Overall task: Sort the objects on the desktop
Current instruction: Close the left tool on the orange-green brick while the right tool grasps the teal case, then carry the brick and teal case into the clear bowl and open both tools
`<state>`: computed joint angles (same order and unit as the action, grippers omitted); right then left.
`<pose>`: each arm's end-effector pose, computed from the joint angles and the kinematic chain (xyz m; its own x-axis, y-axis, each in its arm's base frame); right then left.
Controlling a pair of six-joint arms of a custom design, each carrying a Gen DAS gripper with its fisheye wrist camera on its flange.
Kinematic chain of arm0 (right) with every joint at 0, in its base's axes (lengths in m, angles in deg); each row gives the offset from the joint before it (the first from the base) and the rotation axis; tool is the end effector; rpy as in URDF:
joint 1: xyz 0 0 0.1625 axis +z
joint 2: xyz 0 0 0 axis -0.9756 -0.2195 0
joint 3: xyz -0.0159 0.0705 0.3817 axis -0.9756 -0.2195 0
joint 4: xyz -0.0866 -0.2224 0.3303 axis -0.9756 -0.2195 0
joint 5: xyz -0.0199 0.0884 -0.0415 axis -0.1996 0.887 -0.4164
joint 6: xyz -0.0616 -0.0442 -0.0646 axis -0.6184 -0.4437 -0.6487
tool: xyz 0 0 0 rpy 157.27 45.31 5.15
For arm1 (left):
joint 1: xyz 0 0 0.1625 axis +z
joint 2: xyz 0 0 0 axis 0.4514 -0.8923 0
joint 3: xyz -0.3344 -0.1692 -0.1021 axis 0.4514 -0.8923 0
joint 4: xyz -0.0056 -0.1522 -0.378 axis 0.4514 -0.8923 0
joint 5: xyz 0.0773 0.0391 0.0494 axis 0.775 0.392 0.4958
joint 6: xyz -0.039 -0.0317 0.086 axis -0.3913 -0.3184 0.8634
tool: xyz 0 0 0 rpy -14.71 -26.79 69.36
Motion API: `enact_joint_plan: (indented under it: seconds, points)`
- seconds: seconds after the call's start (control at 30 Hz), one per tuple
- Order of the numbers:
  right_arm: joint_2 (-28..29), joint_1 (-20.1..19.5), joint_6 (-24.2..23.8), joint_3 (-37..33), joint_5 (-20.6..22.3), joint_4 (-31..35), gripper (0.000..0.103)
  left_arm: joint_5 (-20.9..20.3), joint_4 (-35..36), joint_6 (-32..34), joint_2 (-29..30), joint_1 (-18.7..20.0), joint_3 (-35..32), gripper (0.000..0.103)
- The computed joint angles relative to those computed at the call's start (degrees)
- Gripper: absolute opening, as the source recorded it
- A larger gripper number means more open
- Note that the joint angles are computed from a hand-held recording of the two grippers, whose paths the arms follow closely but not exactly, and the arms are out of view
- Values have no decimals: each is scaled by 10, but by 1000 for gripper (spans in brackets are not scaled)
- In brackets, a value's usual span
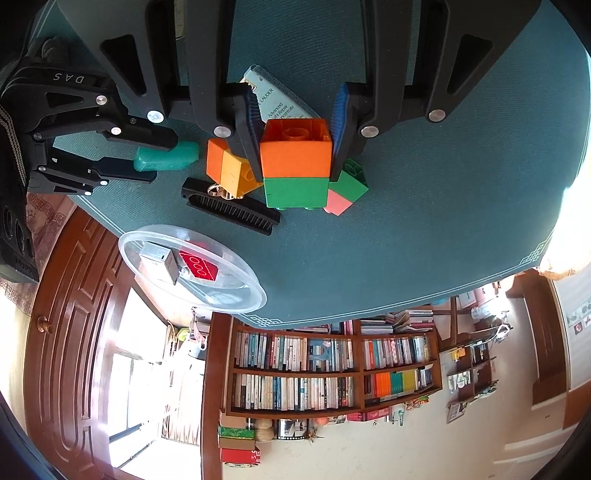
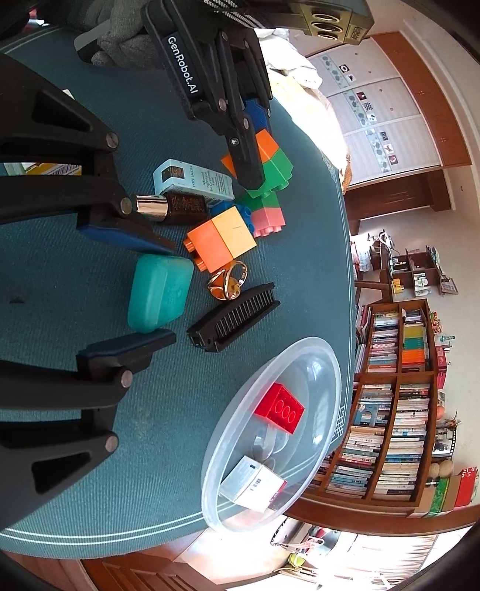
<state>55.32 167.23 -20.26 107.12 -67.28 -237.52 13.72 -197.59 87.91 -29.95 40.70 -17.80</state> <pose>0.0935 -0.7778 0.0835 -0.7775 -0.0888 0.6225 -0.4944 0.6981 -0.5179 -0.1667 -0.8407 0.0435 -0.5918 0.5777 -0.5621 0.7992 0.5115 -0.3158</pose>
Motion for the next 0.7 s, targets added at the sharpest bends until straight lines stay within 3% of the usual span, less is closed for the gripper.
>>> enact_joint_plan:
  seconds: [0.2, 0.33, 0.4, 0.53, 0.57, 0.67, 0.7]
  points:
    - [2, 1, 8, -1, -12, 6, 45, -11, -5, 0, -6, -1, 5, 34]
    - [6, -5, 43, -25, -22, 68, 46, -9, -1, -3, -5, -1, 5, 34]
    - [4, -5, 43, -25, -17, 72, 60, -6, 4, -6, -4, -1, 2, 34]
    - [36, 10, -4, -58, -70, 66, 65, -2, 12, -6, 1, -1, -5, 34]
    - [46, 13, -14, -69, -85, 62, 65, -1, 13, -6, 1, -2, -6, 34]
    - [55, 16, -27, -74, -99, 38, 43, 2, 11, -4, 1, -3, -4, 34]
    - [51, 14, -24, -68, -94, 36, 43, 3, 12, -3, 2, -4, -5, 34]
